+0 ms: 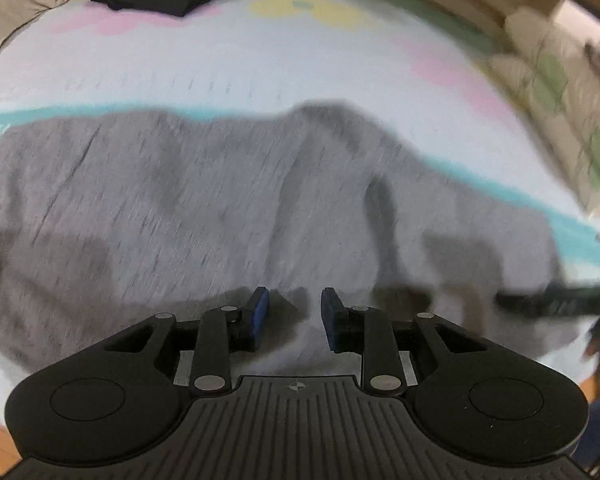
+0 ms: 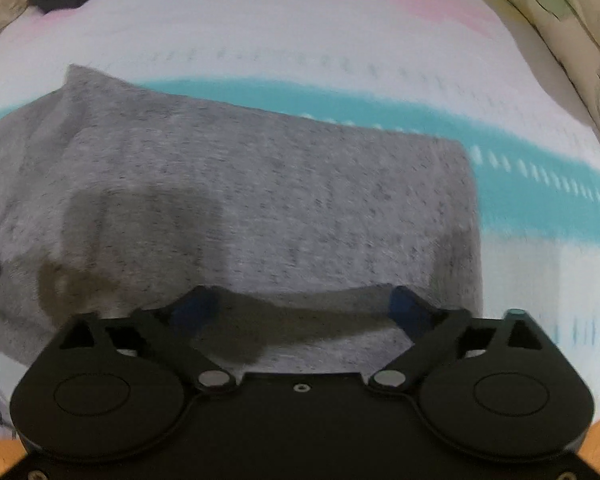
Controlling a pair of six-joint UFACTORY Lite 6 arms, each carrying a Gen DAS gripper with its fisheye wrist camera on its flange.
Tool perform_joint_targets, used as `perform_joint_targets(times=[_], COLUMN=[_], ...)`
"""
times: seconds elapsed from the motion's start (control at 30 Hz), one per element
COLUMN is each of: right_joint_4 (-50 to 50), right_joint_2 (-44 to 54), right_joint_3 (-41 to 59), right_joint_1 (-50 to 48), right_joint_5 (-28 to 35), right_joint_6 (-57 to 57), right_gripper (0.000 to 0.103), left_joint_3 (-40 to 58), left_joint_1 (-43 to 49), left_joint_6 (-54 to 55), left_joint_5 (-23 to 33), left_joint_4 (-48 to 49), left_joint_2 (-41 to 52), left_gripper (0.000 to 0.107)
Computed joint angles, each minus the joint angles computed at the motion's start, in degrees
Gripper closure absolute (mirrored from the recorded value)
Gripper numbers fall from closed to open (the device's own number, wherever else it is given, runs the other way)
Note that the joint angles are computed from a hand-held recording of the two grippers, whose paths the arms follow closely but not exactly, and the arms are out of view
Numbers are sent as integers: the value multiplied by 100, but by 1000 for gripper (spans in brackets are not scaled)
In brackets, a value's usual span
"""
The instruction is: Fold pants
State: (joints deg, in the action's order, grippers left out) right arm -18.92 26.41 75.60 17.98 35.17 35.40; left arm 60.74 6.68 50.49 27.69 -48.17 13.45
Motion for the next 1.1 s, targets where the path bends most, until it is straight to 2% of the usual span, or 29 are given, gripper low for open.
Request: perform_joint_targets(times=[0.13, 0.23, 0.27, 0.37, 0.43, 0.5, 0.6, 0.7, 0.77, 0.9, 0.93, 1.03, 1.1], right_joint_4=[-55, -634, -911, -1325, -1685, -1946, -1973, -2058, -2192, -2116, -2197, -2204, -2175], right_joint_2=[-196, -457, -646, -868, -925, -879, -839, -896, -942, -1002, -986, -921, -900], right_joint_3=[-311, -725, -1001, -1293, -1427, -1444, -1431, -1551, -1641, -1674, -1672, -1619, -1611], right_joint_1=[-121, -23, 159, 237, 295, 328, 307, 337, 379, 318, 425, 471, 449], right_joint_5=[-242, -537, -622, -926, -1021, -1096, -1143, -1194, -1206, -1195, -1130, -1095, -1115], right_joint_6=[143, 649, 992, 1036, 1240, 1520, 1699, 1995, 2176, 2112, 2308, 2389, 2361], right_gripper=[2, 3, 6, 9, 9, 9, 9, 9, 8, 7, 5, 4, 3], left_joint_3=[845, 1766, 1998, 2587, 3207, 3545, 3972, 4412, 4636, 5414, 5289, 5325, 4992], left_joint_1=[-400, -650, -726, -1013, -1047, -1049, -1193, -1108, -1055, -1215, -1218, -1157, -1040], left_joint_6=[-425, -978, -1180, -2533, -3221, -3384, -3997, -3959, -3940, -4549, -4421, -4250, -4080], left_joint_5=[-467, -305, -285, -504, -388, -401, -252, 75, 105, 334, 202, 380, 201], left_joint_4=[17, 259, 415, 1715, 2354, 2527, 3333, 3119, 2936, 4222, 4194, 4001, 3609], left_joint_2=[561, 1372, 1591, 2175, 2684, 2924, 3112, 3283, 3394, 4032, 3965, 3849, 3540], left_gripper=[80, 80, 80, 80, 80, 80, 80, 80, 80, 79, 79, 80, 80])
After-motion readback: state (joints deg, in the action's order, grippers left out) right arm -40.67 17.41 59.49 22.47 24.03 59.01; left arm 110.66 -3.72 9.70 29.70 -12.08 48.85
